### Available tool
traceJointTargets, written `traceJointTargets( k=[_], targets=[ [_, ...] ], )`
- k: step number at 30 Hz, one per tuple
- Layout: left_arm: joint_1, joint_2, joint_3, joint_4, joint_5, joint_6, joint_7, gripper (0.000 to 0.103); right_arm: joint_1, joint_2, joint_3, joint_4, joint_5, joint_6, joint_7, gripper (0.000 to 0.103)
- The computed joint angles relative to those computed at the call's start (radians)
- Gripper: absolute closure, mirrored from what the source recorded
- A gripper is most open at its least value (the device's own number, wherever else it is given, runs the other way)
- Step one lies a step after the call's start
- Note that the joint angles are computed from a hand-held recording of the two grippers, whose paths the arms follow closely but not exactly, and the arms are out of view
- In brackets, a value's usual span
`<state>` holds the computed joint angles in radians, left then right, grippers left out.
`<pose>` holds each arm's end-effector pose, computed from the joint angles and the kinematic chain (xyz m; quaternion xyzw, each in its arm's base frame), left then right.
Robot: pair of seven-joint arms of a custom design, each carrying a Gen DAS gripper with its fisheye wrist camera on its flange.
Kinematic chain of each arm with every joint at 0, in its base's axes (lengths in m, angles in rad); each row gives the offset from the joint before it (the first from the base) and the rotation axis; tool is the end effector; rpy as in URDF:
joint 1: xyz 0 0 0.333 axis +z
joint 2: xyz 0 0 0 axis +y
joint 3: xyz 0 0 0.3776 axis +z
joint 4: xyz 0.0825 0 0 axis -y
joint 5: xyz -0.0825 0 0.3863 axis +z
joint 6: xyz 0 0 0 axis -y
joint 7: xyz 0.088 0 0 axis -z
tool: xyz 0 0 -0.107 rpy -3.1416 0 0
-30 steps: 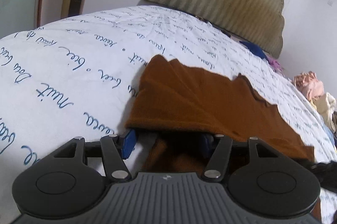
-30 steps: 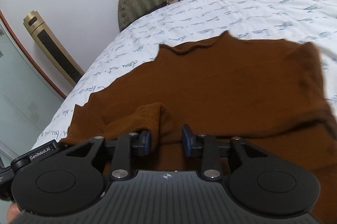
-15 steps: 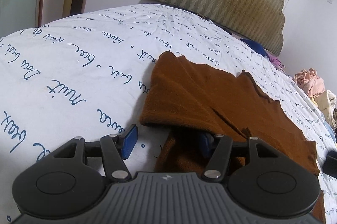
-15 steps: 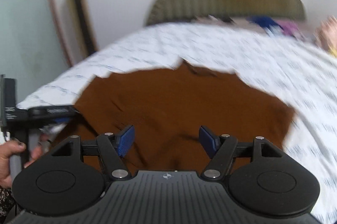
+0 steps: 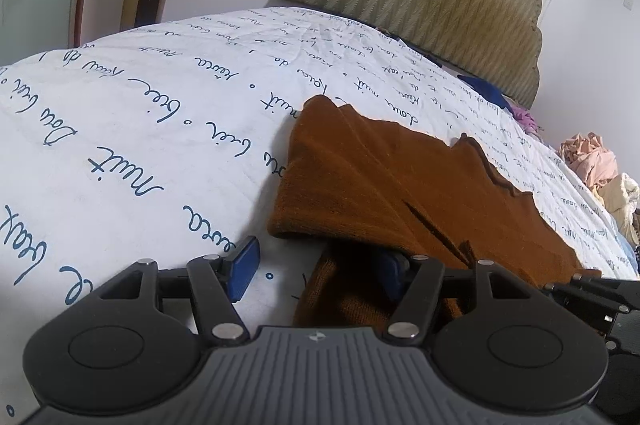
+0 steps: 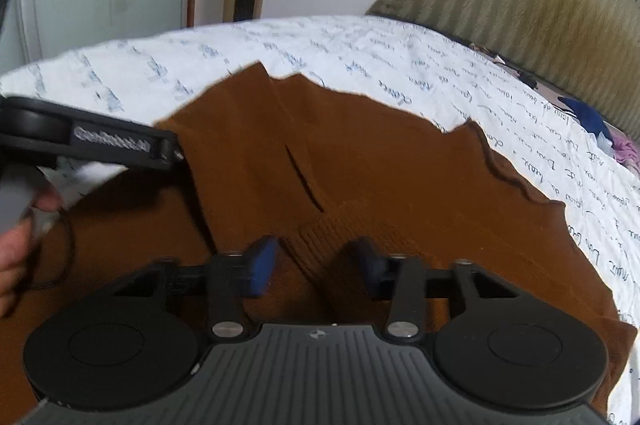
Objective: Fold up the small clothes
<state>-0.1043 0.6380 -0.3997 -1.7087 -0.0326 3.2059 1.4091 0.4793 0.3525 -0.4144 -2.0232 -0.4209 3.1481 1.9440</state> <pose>0.6992 -0.3010 0.3992 -0.5936 0.6716 -0.4312 0.1034 0.6576 0.1082 0.4295 -0.7105 0.5835 -0.3144 0.2363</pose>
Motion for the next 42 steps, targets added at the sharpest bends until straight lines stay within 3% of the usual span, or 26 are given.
traceJointTargets(
  k=[3, 6, 8, 10, 13, 16, 19, 22, 26, 29, 34, 36, 39, 40, 42],
  targets=[
    [0.012, 0.003, -0.015, 0.003, -0.001, -0.006, 0.001, 0.041, -0.032, -0.009, 0.035, -0.013, 0.04, 0.019, -0.021, 0.094],
    [-0.009, -0.001, 0.01, 0.009, -0.006, -0.015, -0.009, 0.04, 0.081, -0.017, -0.102, -0.047, 0.02, 0.071, 0.02, 0.096],
    [-0.021, -0.004, 0.023, 0.012, -0.01, -0.018, -0.016, 0.039, 0.092, -0.028, -0.124, -0.065, 0.054, 0.098, 0.016, 0.097],
    [-0.033, -0.007, 0.035, 0.013, -0.014, -0.02, -0.025, 0.039, 0.173, -0.021, -0.227, -0.081, 0.091, 0.126, 0.03, 0.097],
    [-0.04, -0.011, 0.043, 0.013, -0.017, -0.026, -0.034, 0.039, 0.219, -0.026, -0.301, -0.113, 0.171, 0.179, 0.043, 0.097],
    [-0.052, -0.015, 0.058, 0.016, -0.017, -0.033, -0.041, 0.039, 0.33, -0.022, -0.44, -0.17, 0.276, 0.25, 0.033, 0.097],
    [-0.061, -0.013, 0.066, 0.029, -0.018, -0.042, -0.047, 0.039, 0.479, -0.014, -0.617, -0.25, 0.44, 0.329, 0.001, 0.097],
    [-0.057, -0.008, 0.049, 0.044, -0.026, -0.039, -0.053, 0.039, 0.538, -0.033, -0.705, -0.314, 0.57, 0.382, -0.024, 0.097],
    [-0.1, -0.005, 0.072, 0.075, -0.022, -0.007, -0.069, 0.039, 0.555, -0.043, -0.753, -0.356, 0.691, 0.447, -0.069, 0.097],
    [-0.144, -0.002, 0.109, 0.114, -0.017, -0.016, -0.092, 0.039, 0.447, -0.079, -0.676, -0.334, 0.657, 0.463, -0.07, 0.097],
    [-0.181, -0.025, 0.159, 0.1, -0.021, 0.026, -0.143, 0.039, 0.378, -0.102, -0.622, -0.25, 0.658, 0.481, -0.149, 0.097],
    [-0.184, -0.032, 0.174, 0.098, -0.015, 0.021, -0.154, 0.038, 0.4, -0.117, -0.63, -0.239, 0.704, 0.452, -0.21, 0.097],
    [-0.215, -0.022, 0.226, 0.139, 0.007, -0.042, -0.16, 0.034, 0.525, -0.087, -0.728, -0.277, 0.865, 0.384, -0.367, 0.097],
    [-0.229, -0.017, 0.246, 0.157, 0.015, -0.068, -0.167, 0.034, 0.533, -0.066, -0.736, -0.292, 0.899, 0.351, -0.385, 0.097],
    [-0.209, 0.006, 0.216, 0.192, 0.038, -0.093, -0.139, 0.034, 0.473, -0.067, -0.67, -0.322, 0.932, 0.295, -0.36, 0.097]
  ],
)
